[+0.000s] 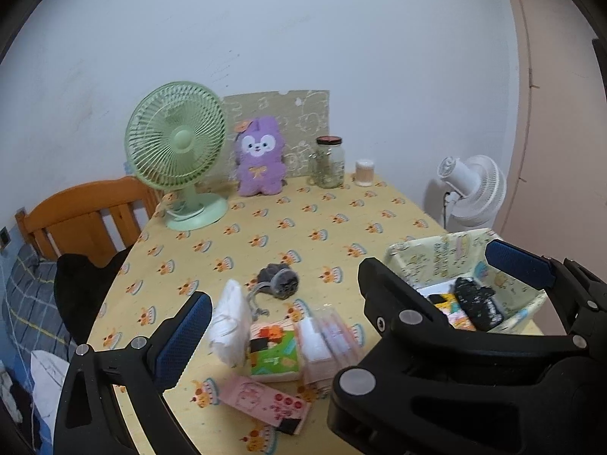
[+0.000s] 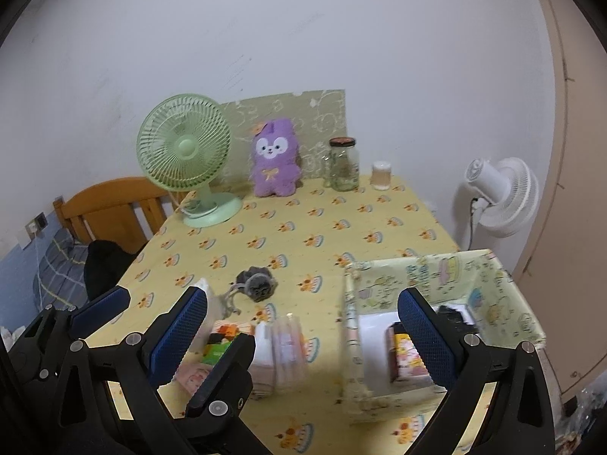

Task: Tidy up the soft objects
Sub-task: 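Move both grippers out of the box back toward the remaining items, then grasp the white cloth bundle with left gripper while right grasps green tissue pack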

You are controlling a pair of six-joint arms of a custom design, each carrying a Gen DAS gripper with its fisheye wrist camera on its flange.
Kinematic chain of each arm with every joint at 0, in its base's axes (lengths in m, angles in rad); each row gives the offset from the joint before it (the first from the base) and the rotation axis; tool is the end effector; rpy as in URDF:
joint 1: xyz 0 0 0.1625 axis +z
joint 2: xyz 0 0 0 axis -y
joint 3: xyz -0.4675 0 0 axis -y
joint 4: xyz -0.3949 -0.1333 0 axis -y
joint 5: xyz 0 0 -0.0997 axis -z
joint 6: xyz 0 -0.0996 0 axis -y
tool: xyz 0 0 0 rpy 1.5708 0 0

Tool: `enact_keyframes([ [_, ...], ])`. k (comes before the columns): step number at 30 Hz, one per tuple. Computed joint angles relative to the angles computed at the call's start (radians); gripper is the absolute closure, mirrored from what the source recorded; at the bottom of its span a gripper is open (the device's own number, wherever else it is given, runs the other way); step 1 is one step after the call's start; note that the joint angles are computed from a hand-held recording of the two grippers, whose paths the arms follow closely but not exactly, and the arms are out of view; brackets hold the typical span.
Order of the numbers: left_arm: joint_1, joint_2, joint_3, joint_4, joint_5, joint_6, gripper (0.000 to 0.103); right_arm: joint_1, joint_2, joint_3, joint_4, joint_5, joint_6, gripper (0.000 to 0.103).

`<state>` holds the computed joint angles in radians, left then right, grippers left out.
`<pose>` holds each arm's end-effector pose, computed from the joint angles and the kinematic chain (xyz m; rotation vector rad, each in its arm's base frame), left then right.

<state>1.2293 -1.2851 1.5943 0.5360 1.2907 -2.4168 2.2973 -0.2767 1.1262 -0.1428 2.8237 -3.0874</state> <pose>-0.0148 -0.5220 0.3531 1.1992 2.3052 -0.8973 0.4736 -0.4747 -0.1024 0.0281 -1.9960 1.3289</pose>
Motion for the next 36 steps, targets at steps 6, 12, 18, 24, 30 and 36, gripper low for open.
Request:
enact_keyframes([
  [6, 0.036, 0.026, -0.033, -0.005, -0.021, 0.017, 0.005, -0.022, 0.055, -0.086, 0.088, -0.044, 0.047, 0.002],
  [12, 0.066, 0.06, -0.071, 0.005, -0.04, 0.025, 0.005, -0.047, 0.106, -0.17, 0.194, -0.092, 0.113, 0.005],
  [18, 0.097, 0.097, -0.115, 0.027, -0.04, 0.015, 0.006, -0.064, 0.16, -0.263, 0.281, -0.114, 0.121, 0.007],
  [24, 0.118, 0.14, -0.155, 0.04, -0.063, 0.005, 0.011, -0.087, 0.2, -0.334, 0.359, -0.142, 0.147, 0.011],
  [30, 0.138, 0.196, -0.206, 0.055, -0.087, -0.012, 0.014, -0.114, 0.246, -0.415, 0.444, -0.165, 0.174, 0.019],
  [36, 0.153, 0.249, -0.264, 0.103, -0.07, -0.02, 0.021, -0.139, 0.273, -0.47, 0.505, -0.191, 0.206, 0.02],
])
